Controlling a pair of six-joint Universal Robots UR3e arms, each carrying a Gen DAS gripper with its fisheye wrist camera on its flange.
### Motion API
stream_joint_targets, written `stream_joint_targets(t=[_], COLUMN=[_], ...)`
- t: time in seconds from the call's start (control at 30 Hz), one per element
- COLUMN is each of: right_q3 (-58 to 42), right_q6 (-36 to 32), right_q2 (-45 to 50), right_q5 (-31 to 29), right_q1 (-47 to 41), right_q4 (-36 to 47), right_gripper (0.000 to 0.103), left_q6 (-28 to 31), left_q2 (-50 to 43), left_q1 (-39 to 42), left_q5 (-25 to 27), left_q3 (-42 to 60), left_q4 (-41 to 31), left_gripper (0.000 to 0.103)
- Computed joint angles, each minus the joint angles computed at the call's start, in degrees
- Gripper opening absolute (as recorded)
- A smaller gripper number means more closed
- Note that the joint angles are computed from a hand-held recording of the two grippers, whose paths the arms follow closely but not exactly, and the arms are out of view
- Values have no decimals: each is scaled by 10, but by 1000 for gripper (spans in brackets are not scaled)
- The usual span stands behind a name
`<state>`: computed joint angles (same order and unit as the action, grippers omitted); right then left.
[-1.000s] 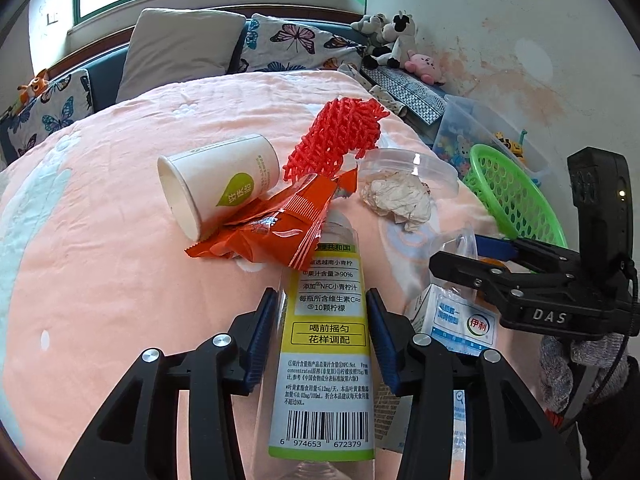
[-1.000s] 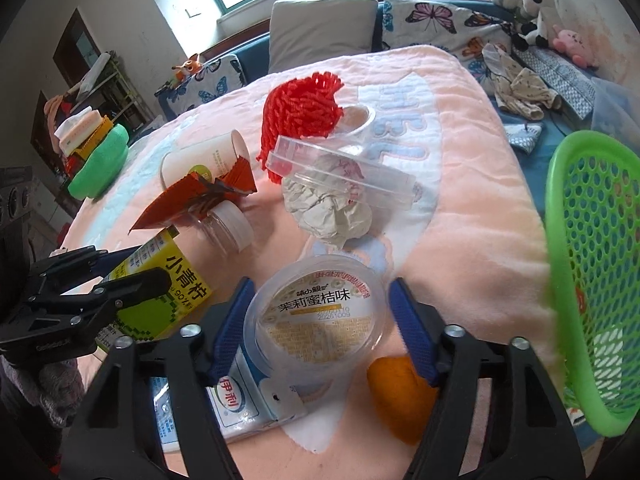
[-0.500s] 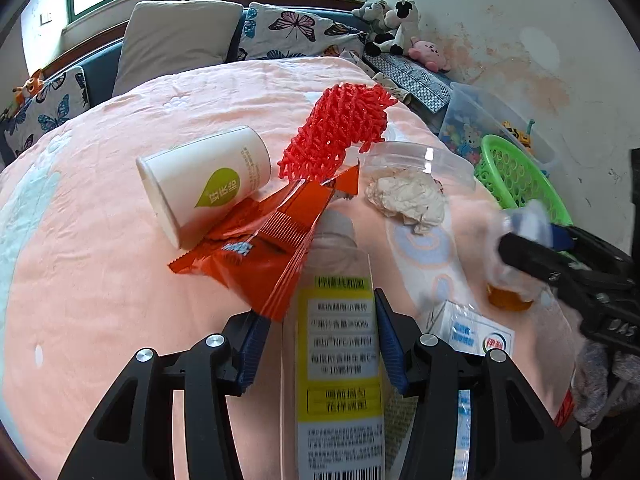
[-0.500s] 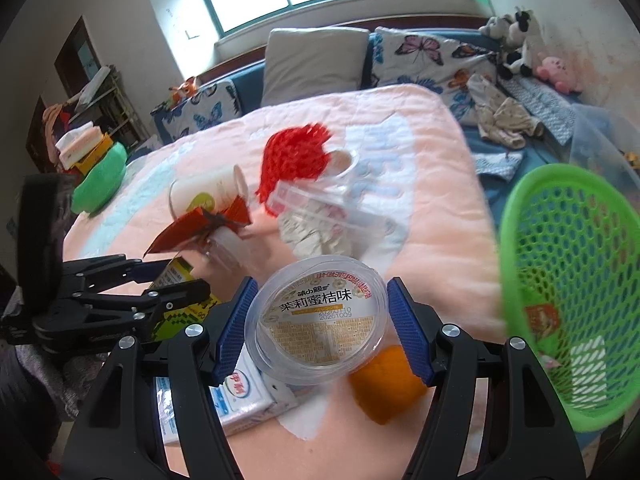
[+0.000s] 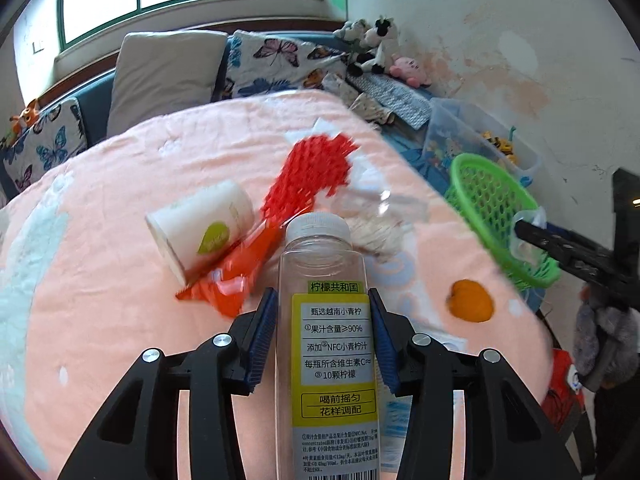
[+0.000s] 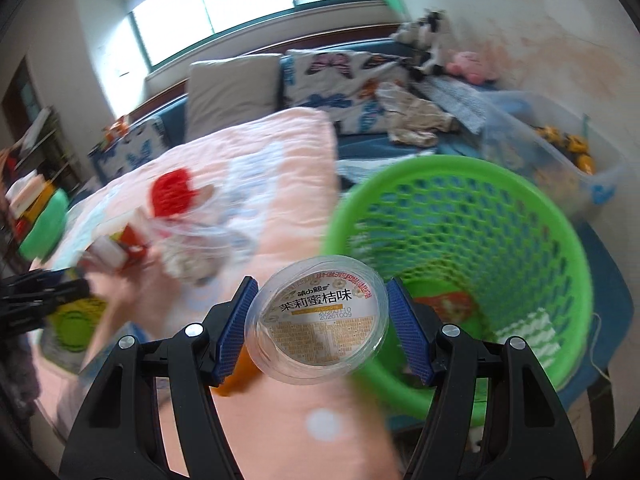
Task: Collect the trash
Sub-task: 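Grasp the yellow-lidded cup with the right tool and drop it into the basket while the left lifts the bottle, then carry the lemon juice bottle over the basket and open the left tool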
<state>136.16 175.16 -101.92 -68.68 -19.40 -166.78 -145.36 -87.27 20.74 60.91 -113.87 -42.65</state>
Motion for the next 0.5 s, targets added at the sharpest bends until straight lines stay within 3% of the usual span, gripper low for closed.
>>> stream_joint_targets(t=[0.2,0.5], right_q3=[27,66], right_q6=[-23,-66], right_q2=[-24,-82], right_q5=[8,40], right_q1=[-70,-172], right_q4=[11,55], right_gripper=[67,72], left_q6=[-7,-76], left_q2=[13,-56], left_q1=[-37,-151], left_q5=[-13,-4], left_q3=[30,118], left_q4=[-25,-1], left_gripper=[44,44])
